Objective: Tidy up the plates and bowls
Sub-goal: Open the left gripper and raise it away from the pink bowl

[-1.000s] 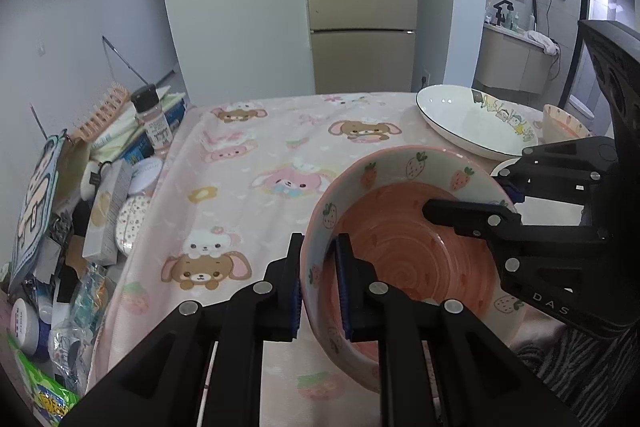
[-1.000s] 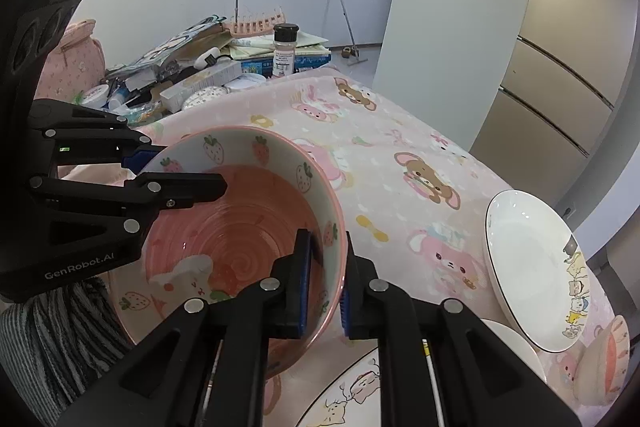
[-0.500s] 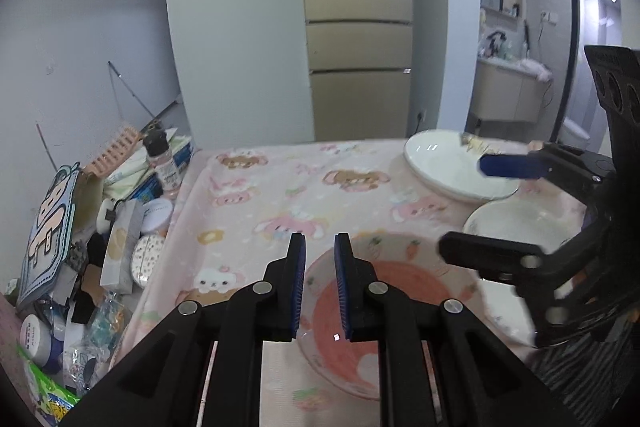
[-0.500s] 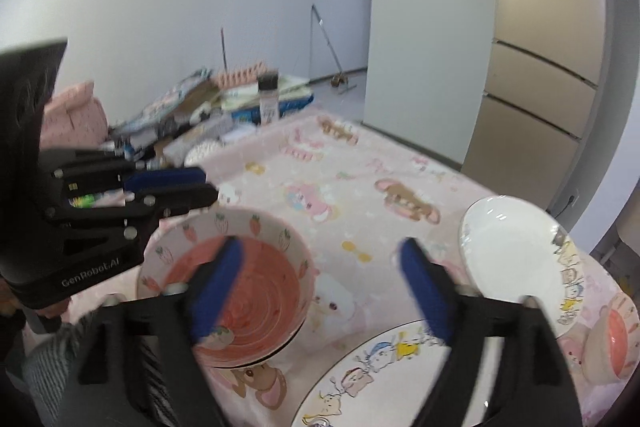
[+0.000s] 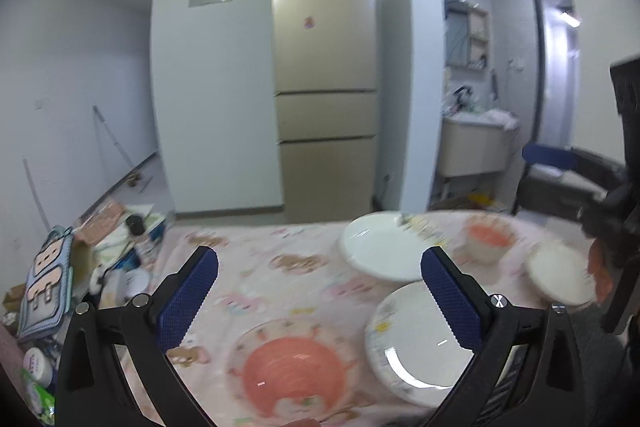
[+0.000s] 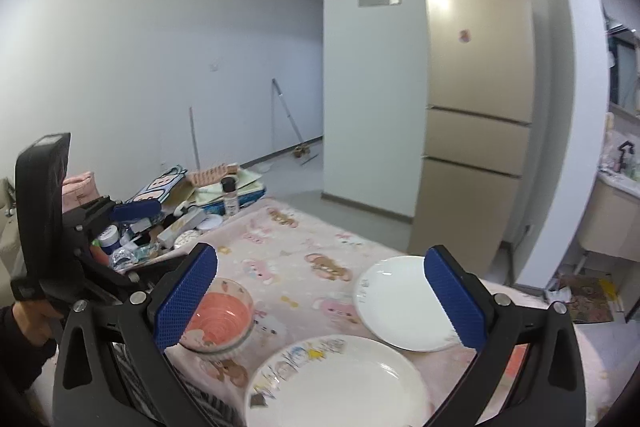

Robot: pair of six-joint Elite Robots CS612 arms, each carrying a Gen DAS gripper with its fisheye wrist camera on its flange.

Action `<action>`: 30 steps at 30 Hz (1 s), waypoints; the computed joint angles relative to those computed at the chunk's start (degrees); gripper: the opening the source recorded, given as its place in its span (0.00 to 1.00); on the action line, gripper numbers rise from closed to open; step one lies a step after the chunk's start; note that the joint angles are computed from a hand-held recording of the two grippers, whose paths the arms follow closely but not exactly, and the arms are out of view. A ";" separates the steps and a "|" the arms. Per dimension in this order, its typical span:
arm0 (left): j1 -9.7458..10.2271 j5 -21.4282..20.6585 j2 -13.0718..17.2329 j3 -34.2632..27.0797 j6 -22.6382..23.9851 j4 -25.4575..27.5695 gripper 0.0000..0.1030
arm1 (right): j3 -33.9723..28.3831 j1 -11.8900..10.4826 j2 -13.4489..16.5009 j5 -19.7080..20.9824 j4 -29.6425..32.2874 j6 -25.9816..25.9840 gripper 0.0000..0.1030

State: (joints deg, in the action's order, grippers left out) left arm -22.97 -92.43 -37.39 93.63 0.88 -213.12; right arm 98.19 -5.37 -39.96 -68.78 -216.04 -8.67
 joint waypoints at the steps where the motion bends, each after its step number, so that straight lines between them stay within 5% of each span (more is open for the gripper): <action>1: -0.32 -0.60 -0.50 0.28 -0.07 -0.83 1.00 | 1.11 -0.39 -0.63 -0.16 -1.06 -0.18 1.00; 18: -4.73 -9.59 -4.33 -1.74 -1.64 -0.89 1.00 | 9.96 -6.05 -6.15 -6.52 -10.64 5.55 1.00; 30: -7.24 -9.39 -3.66 -5.89 0.79 5.72 1.00 | 10.72 -8.70 -7.18 -6.78 -10.73 6.50 1.00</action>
